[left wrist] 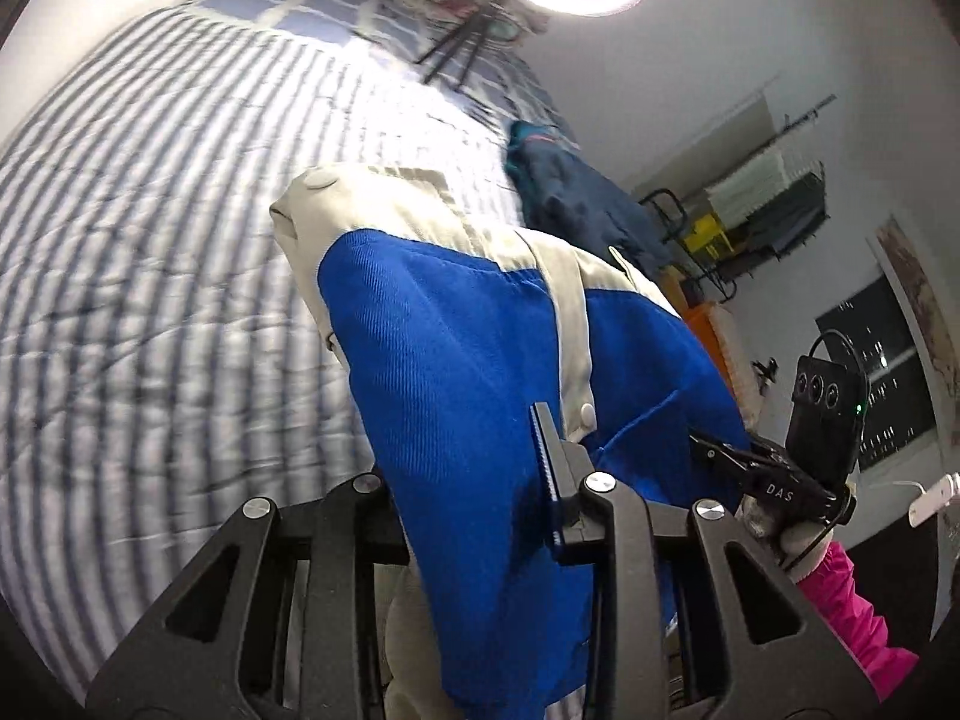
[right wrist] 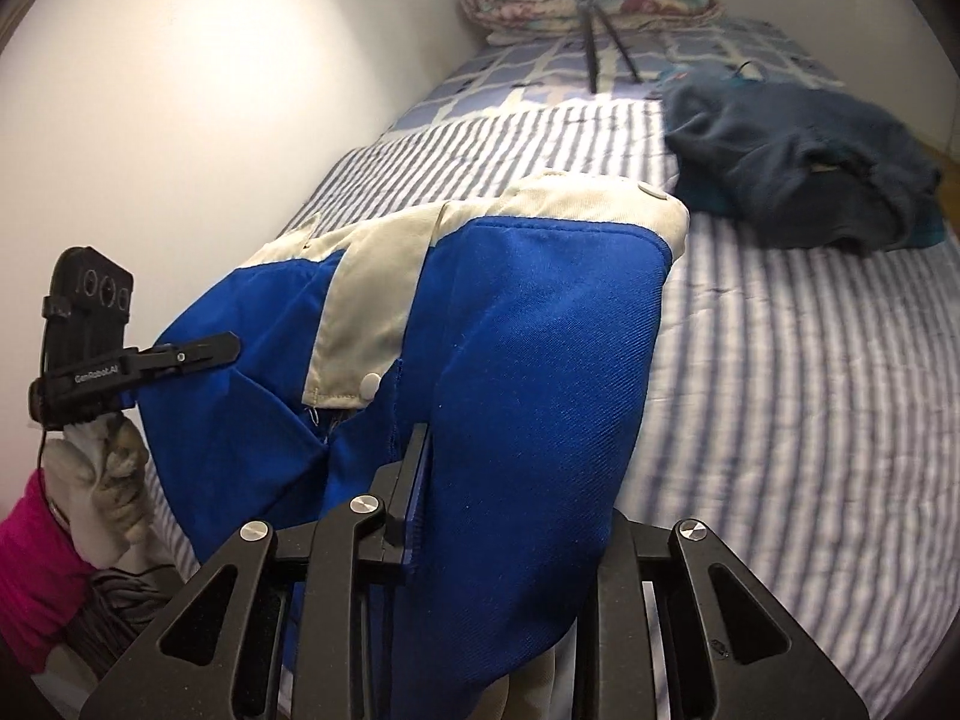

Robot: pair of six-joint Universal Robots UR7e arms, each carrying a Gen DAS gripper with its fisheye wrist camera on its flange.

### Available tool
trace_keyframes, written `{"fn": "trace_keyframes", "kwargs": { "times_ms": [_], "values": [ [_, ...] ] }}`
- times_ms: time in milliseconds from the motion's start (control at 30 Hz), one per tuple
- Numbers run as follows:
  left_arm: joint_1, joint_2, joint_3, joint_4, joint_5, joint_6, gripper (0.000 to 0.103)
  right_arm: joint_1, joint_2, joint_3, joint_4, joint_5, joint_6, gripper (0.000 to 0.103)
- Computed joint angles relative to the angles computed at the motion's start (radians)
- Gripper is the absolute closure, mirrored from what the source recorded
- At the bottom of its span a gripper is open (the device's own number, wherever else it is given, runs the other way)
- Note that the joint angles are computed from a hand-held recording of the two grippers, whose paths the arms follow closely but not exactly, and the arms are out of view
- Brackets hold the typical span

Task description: Fold large clothes

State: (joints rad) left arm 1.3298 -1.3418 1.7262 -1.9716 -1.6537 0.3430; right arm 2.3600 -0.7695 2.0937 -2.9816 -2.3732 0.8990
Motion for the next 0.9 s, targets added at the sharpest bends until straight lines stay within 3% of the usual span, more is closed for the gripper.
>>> {"fn": "trace_keyframes", "kwargs": {
  "times_ms": [467, 667, 900],
  "values": [
    [-0.158, 0.089, 0.091, -0.144, -0.097, -0.023, 0.075, 0.058, -0.285, 0.17, 0.278, -0.163, 0.204, 0.079],
    [-0.208, 0.13, 0.112, -0.209, -0.106, -0.034, 0.075, 0.038, -0.363, 0.195, 0.385, -0.208, 0.233, 0.079],
    [-0.269, 0.22, 0.083, -0.298, -0.117, -0.035, 0.075, -0.006, -0.446, 0.21, 0.461, -0.269, 0.197, 0.079]
  ]
}}
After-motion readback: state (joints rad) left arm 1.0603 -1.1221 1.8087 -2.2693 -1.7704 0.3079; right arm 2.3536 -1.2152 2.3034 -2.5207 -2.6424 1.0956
